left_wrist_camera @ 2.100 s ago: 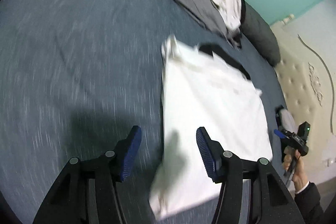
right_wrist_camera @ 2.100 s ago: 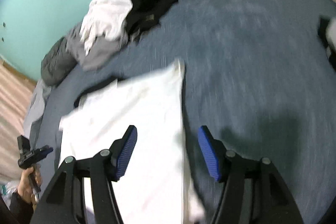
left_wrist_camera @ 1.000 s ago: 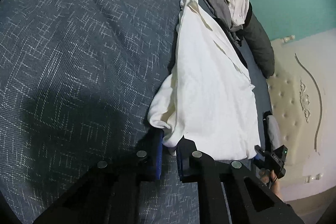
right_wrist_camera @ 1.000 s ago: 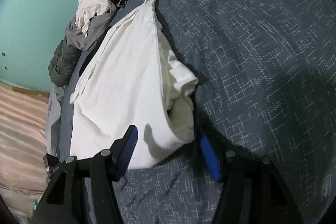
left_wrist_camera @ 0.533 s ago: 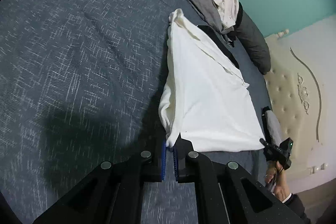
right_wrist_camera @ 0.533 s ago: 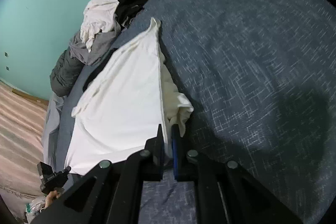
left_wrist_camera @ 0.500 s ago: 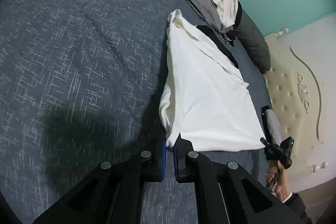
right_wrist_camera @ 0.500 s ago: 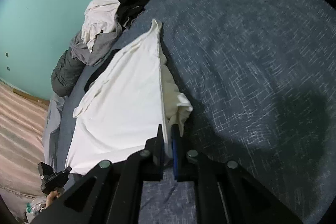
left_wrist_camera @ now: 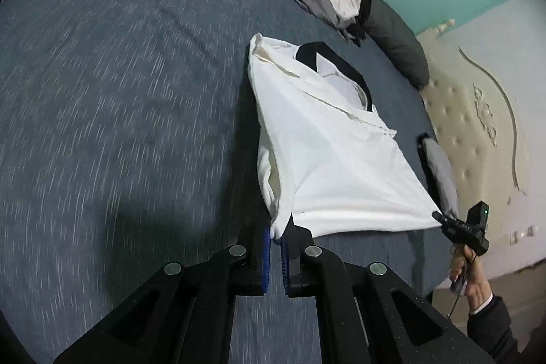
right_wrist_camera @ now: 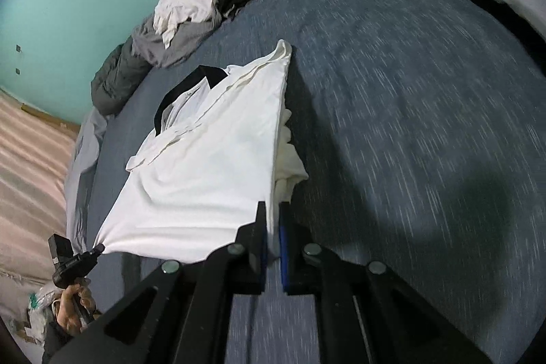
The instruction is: Fold clothes
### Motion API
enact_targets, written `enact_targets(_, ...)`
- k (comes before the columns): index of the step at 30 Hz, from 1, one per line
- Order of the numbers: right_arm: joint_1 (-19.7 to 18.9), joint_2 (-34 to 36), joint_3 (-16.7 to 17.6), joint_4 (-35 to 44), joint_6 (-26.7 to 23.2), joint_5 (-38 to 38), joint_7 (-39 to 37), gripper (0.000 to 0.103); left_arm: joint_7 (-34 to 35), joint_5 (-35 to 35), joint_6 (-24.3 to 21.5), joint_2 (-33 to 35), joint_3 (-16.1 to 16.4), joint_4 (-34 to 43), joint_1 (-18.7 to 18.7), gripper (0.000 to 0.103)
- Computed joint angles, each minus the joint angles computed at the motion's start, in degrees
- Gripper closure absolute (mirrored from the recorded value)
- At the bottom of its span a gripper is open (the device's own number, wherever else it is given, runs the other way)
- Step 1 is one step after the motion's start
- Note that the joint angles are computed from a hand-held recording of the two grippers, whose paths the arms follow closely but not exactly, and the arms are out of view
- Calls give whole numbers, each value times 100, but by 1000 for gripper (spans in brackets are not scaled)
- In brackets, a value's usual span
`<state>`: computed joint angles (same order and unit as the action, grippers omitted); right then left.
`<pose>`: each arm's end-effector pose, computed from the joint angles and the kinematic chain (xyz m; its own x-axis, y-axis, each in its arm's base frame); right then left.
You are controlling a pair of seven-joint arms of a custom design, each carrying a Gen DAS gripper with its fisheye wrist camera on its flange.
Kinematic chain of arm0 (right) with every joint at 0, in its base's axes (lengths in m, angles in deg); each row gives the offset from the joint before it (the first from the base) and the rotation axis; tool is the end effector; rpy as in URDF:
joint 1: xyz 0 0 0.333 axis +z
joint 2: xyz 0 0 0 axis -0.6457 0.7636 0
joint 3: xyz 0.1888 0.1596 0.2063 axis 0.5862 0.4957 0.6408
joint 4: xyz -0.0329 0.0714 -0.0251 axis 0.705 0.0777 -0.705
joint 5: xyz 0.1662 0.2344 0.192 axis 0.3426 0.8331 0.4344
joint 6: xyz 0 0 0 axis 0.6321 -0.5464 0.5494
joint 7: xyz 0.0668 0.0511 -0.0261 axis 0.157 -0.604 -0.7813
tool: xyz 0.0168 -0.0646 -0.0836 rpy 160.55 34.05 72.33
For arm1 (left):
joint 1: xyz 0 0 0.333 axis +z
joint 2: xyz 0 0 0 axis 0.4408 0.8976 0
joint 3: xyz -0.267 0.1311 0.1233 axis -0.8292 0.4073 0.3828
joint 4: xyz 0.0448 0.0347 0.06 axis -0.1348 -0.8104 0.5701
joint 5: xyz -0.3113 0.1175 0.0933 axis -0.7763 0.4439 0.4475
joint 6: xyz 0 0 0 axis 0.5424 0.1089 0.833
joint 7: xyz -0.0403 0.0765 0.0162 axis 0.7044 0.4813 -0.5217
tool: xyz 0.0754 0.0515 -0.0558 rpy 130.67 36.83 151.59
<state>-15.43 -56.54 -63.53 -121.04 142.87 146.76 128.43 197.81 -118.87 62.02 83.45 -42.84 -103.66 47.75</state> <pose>0.4090 0.1314 0.3983 -0.3713 -0.7553 -0.5400 -0.7385 0.5928 -0.3212 0.5599 0.1315 0.3940 -0.2189 -0.7780 0.5888 -0.9485 0.0281 -0.3155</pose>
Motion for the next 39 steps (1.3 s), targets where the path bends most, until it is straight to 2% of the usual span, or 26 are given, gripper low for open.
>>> enact_targets(3,-535,-444,580,-530,-251,-1314,1366,98,200,59,-143,-344,110,-452,93,98)
enact_targets(5,-656,-709,803,-786,-416,-1773,1891,98,372,139,-164,-545,221,-754,115,98)
enact_targets(10,-647,-1201,1153,-1195,-645,-2442,2823,98,556,266,-193,-782,427,-1252,93,98)
enact_targets(13,-479,-1301,1151,-1374,-561,-2597,3160,98,543,275,-130,-735,475,-1354,61,98)
enact_targets(16,-468,-1162,1222,-1429,-474,-2864,3504,98,460,279,-122,-644,493,-1399,77,98)
enact_targets(17,-445,-1090,1203,-1451,-429,-2938,3594,98,427,275,-140,-617,499,-1412,95,98)
enact_targets(18,-223,-1047,1029,-1535,-312,-2831,3588,98,391,273,-148,-581,497,-1405,106,98)
enact_targets(19,184,-1010,684,-1636,-170,-2625,3475,98,353,273,-152,-541,491,-1387,115,98)
enact_targets(23,1050,-816,-86,-1728,50,-2093,3141,96,291,347,-204,-516,489,-1369,180,95)
enact_targets(26,745,-958,207,-1851,-13,-2180,3328,95,275,402,-239,-490,531,-1363,265,94)
enact_targets(28,241,-1124,585,-1934,-268,-2479,3612,95,259,384,-276,-449,556,-1347,337,94)
enact_targets(31,31,-1348,726,-2104,-316,-2734,3800,95,241,463,-126,-463,575,-1413,380,96)
enact_targets(35,142,-1469,513,-2230,-95,-2815,3860,95,132,519,19,-431,602,-1352,461,97)
enact_targets(39,119,-1401,346,-2046,-87,-2979,3718,95,229,362,86,-572,511,-1235,429,97)
